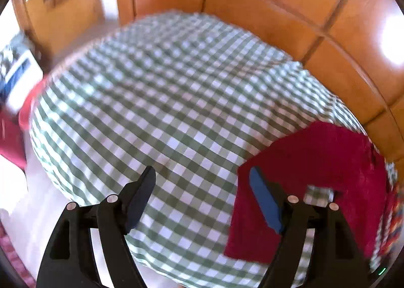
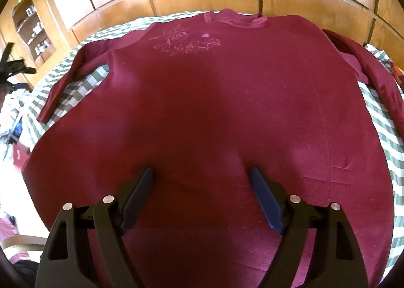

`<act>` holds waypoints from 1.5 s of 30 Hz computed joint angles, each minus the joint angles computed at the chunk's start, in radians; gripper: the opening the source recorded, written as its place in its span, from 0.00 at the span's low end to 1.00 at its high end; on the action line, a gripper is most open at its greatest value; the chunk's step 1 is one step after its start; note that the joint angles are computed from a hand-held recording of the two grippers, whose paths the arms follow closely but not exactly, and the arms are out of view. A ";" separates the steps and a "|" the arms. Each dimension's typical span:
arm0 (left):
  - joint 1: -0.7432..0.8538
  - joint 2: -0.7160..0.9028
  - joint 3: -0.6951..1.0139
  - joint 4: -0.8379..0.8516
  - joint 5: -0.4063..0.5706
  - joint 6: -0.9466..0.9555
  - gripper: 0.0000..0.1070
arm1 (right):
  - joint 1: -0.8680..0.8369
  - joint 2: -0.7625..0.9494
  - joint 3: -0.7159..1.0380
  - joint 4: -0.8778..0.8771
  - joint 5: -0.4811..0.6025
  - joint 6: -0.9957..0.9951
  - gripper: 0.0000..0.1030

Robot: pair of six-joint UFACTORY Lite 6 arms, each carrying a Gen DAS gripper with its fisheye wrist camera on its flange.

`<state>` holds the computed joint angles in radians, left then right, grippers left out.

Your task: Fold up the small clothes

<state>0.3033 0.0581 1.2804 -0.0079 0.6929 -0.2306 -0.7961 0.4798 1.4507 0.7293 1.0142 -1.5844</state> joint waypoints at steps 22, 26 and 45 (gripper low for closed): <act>-0.104 -0.004 -0.053 0.049 -0.224 -0.043 0.09 | 0.019 -0.029 -0.038 0.000 -0.046 0.012 0.79; 0.043 0.218 0.270 -0.008 -0.129 -0.028 0.09 | 0.024 -0.044 -0.063 0.008 -0.070 0.008 0.79; -0.314 -0.160 -0.450 -1.062 -0.245 0.917 0.52 | 0.010 -0.051 -0.091 0.041 -0.073 -0.041 0.83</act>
<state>-0.0107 -0.1023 0.8308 -1.0695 0.4477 0.6861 -0.7864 0.4285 1.3599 0.7703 0.9408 -1.6256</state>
